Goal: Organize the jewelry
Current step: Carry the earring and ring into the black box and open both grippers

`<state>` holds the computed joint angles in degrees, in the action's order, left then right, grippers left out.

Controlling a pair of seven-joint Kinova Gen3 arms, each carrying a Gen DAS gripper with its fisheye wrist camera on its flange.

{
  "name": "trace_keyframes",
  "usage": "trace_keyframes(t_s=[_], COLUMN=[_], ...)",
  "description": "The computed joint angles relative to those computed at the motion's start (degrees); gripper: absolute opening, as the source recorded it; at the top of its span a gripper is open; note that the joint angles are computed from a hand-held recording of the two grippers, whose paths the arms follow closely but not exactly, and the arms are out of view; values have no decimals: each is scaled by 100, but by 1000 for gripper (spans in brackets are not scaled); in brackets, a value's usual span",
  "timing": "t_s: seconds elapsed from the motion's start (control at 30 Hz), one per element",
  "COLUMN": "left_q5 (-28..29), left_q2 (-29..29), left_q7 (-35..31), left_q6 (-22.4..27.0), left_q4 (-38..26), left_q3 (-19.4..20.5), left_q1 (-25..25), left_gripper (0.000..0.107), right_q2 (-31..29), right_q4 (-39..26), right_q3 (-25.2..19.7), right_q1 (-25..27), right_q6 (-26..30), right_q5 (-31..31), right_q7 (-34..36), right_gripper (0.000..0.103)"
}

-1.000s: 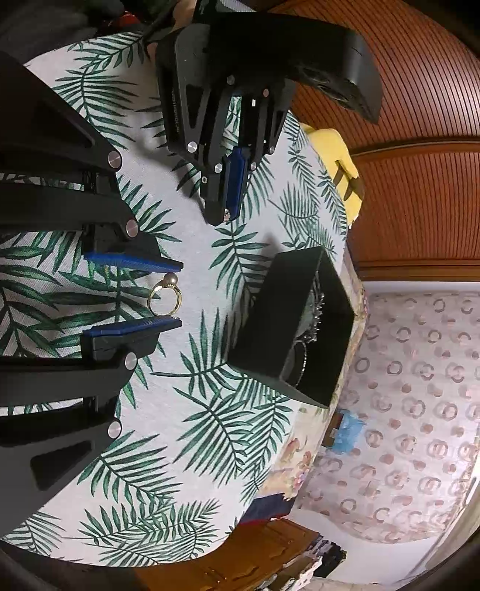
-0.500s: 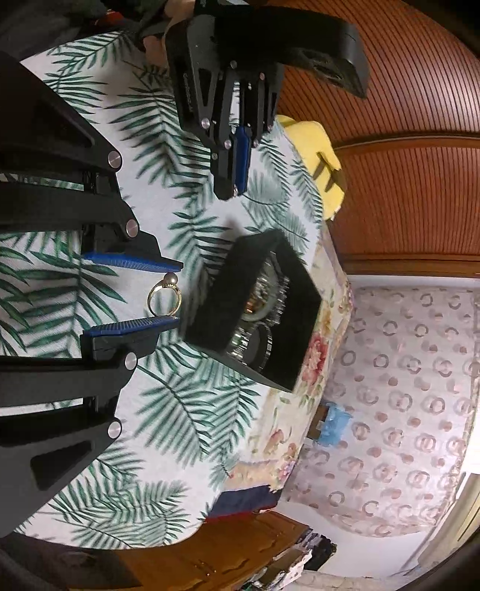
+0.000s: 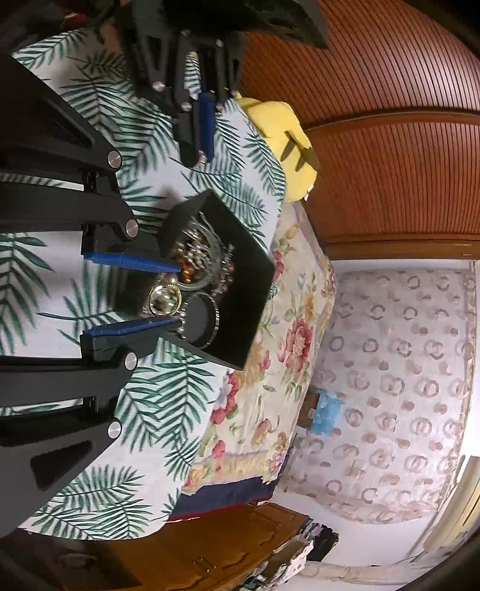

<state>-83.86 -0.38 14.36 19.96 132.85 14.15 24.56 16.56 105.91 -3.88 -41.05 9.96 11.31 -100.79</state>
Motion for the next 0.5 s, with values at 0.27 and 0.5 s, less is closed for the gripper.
trace_keyframes(t_s=[0.27, 0.5], left_q5=[34, 173], left_q2=[129, 235], left_q7=[-135, -394], left_q6=[-51, -40], left_q4=[-173, -386], left_q3=[-110, -214], left_q1=[-55, -75], left_gripper=[12, 12], right_q2=[409, 732], right_q4=[-595, -1140], right_q3=[-52, -184], right_q1=[83, 222], right_q6=[318, 645], right_q5=[-29, -131], right_q7=[73, 214], right_gripper=[27, 27])
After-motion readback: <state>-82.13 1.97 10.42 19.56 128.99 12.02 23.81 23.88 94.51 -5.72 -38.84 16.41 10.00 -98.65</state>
